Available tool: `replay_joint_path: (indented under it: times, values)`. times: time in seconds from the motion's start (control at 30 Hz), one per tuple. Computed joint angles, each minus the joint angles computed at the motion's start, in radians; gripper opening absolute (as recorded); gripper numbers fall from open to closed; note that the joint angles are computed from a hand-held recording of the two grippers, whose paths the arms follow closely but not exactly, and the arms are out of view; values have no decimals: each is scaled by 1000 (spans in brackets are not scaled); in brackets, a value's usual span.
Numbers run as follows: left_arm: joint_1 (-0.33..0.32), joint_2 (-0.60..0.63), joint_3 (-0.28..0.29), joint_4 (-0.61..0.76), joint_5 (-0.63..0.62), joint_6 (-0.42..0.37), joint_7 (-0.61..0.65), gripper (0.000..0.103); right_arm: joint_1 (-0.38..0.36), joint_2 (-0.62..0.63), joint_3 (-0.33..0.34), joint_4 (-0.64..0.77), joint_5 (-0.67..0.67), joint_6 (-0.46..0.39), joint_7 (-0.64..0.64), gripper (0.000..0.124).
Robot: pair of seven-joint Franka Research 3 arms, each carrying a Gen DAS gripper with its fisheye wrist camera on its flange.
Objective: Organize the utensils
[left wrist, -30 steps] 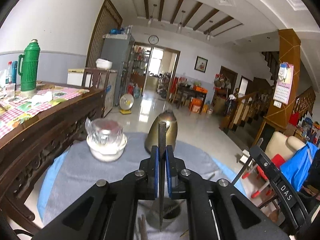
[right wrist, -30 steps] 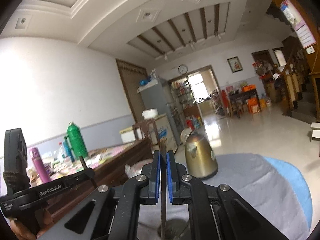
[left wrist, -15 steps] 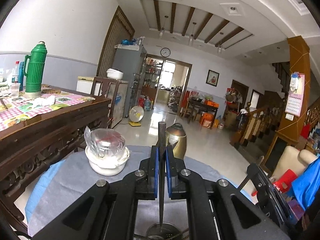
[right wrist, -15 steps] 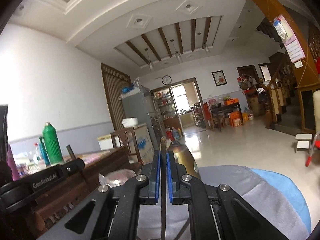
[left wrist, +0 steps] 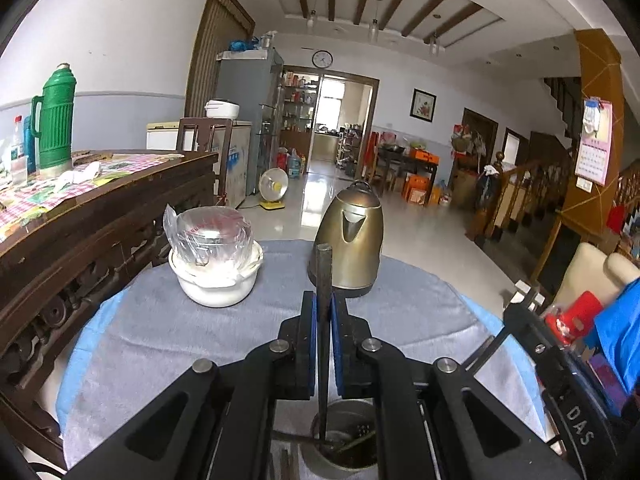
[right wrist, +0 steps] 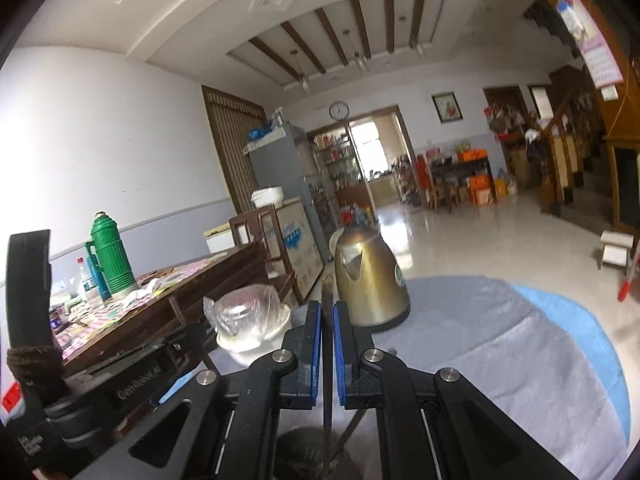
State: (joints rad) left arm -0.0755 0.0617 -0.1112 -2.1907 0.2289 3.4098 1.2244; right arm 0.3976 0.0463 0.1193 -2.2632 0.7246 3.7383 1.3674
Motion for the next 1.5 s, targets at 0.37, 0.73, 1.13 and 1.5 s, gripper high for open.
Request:
replay_joint_path:
  times: [0.37,0.73,1.13,1.5]
  values:
    - [133,-198,-107,-194,-14,50,75,58,-41,-132,-51,-175,-356,-76,381,15]
    - [168,-410,-119,-416,-47,18,91,70,-65,-287,-57,-375,-425,-16,591,17]
    - [-133,-532,159,-562,21,-239,79,72,-60,-409,47,-504,-263,-144,479,17]
    - [-179,-679,175,-687,-36,-338,164,73,-113,-560,202,-635,-108,-274,446,17]
